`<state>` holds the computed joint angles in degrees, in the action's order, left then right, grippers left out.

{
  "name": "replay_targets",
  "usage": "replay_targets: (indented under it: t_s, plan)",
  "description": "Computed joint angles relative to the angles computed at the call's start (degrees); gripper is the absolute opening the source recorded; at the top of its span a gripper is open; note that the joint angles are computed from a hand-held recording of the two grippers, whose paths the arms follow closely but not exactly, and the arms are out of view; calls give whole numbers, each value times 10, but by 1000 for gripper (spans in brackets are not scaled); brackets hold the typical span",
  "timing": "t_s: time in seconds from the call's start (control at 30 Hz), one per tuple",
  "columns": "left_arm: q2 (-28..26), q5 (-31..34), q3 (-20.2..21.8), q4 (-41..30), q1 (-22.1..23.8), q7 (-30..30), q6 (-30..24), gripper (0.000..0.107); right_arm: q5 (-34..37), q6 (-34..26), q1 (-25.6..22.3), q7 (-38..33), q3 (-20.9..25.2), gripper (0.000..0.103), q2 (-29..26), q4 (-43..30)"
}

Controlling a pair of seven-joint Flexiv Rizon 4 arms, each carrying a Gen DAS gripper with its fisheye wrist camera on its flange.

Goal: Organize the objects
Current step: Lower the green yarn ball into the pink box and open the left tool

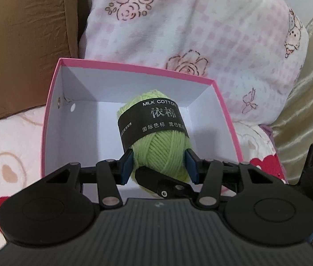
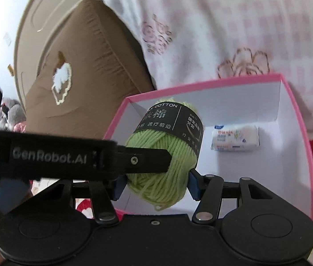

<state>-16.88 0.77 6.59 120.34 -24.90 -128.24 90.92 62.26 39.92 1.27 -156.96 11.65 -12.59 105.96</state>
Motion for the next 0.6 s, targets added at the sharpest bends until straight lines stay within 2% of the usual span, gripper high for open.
replay_targets:
  t_s: [0.1, 0.13, 0.2, 0.27, 0.37, 0.53, 0.6]
  plan:
    - [-11, -26, -47, 26, 45, 18, 56, 48, 6, 17, 4, -3, 2, 61, -12, -4]
    - [-14, -33, -50, 30, 47, 25, 65, 48, 8, 25, 6, -6, 5, 61, -13, -2]
    - [-21, -38, -21, 28, 19, 35, 71, 48, 5, 36, 10, -6, 8, 61, -17, 0]
    - [-25, -51, -14, 28, 12, 47, 68, 48, 0, 38, 12, -6, 11, 61, -24, -5]
    - [-33, -75, -62, 40, 60, 67, 92, 48, -27, 37, 20, 29, 14, 61, -39, -18]
    - [-58, -84, -192, 65, 193, 62, 152, 48, -55, 64, 31, 51, 28, 60, -63, -35]
    - [-70, -82, -207, 66, 209, 57, 164, 48, -79, 69, 38, 88, 29, 61, -75, -44]
